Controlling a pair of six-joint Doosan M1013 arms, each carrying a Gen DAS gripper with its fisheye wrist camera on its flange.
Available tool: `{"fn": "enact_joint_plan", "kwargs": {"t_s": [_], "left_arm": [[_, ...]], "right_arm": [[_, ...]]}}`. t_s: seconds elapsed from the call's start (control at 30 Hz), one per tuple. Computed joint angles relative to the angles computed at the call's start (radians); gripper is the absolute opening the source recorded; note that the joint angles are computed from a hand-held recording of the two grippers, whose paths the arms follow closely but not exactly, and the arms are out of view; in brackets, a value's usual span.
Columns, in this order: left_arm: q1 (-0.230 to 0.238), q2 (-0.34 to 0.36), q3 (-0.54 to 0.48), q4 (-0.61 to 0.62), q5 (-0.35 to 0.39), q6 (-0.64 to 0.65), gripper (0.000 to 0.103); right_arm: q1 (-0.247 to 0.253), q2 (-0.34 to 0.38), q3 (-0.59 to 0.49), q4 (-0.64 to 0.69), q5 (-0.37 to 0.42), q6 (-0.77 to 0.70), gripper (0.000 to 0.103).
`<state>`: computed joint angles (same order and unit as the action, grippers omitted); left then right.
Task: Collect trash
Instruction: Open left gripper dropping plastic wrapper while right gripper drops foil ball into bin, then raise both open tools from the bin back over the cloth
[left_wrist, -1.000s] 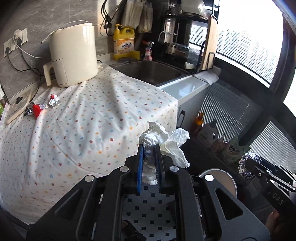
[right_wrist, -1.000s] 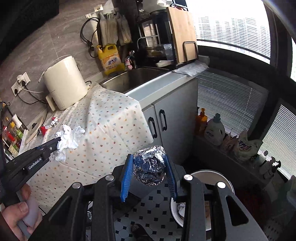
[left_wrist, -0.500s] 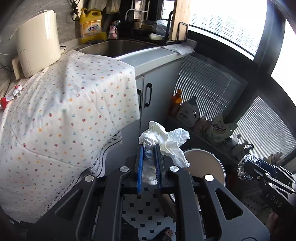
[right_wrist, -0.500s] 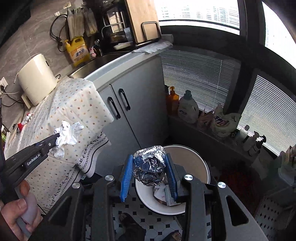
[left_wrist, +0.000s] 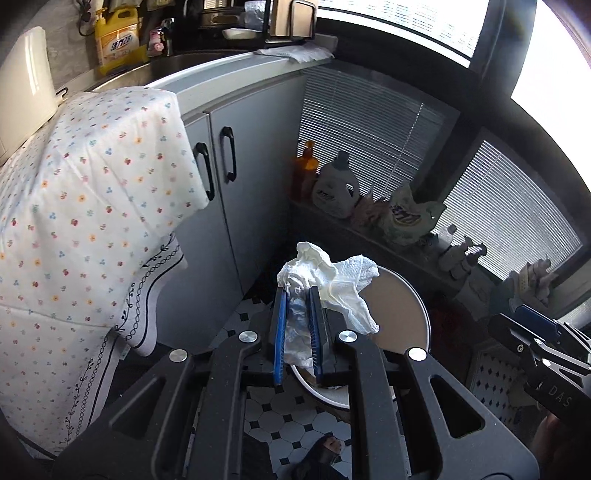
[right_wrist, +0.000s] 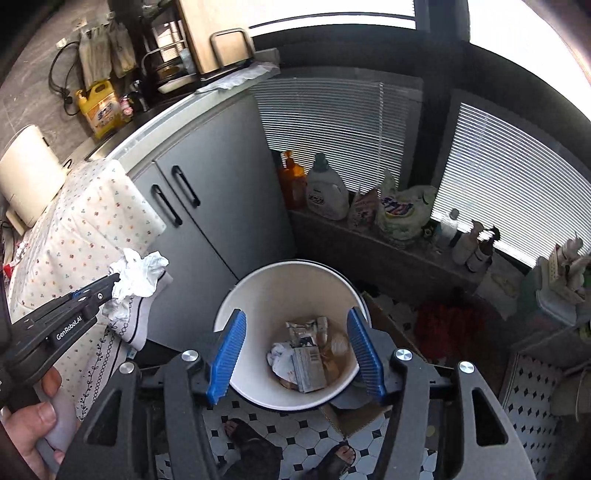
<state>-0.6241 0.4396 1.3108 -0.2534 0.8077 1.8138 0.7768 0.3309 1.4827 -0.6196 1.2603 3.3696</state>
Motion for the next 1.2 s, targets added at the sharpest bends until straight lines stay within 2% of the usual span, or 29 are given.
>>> {"fn": "enact_joint_plan", "kwargs": {"t_s": [0.3,0.33,0.37,0.43,0.6,0.73,0.87,1.03,1.2], "left_arm": [[-0.028,0.016,-0.012,-0.107,0.050,0.106,0.015],[-0.027,0.020,-0.017,-0.141,0.068,0.125,0.025],[-0.027,0.021,-0.017,-0.160,0.071,0.133,0.041],[-0.033,0.013,-0.008,-0.164,0.043,0.137,0.051],[-0.031,0.007,-0.015,-0.142,0.037,0.117,0.059],[-0.018,-0.008,-0.017,-0.109,0.015,0.090,0.071],[0.005,-0.032,-0.011,-0.090,-0.026,0.057,0.084],[0.030,-0.054,-0.014,-0.009,-0.045,-0.032,0.085],[0.051,-0.087,-0.008,0.106,-0.094,-0.134,0.095]], "right_arm": [[0.020,-0.046,0.059,-0.002,0.055,0.074,0.057],[0.021,-0.050,0.062,-0.004,0.059,0.079,0.057],[0.023,-0.054,0.066,-0.006,0.062,0.083,0.057],[0.023,-0.061,0.073,-0.007,0.062,0.091,0.057],[0.023,-0.065,0.071,-0.016,0.050,0.091,0.057],[0.022,-0.057,0.052,-0.037,0.036,0.075,0.059],[0.017,-0.042,0.016,-0.067,0.011,0.040,0.065],[0.010,-0.023,-0.033,-0.107,-0.031,-0.012,0.071],[0.007,0.002,-0.090,-0.133,-0.074,-0.061,0.078]]}}
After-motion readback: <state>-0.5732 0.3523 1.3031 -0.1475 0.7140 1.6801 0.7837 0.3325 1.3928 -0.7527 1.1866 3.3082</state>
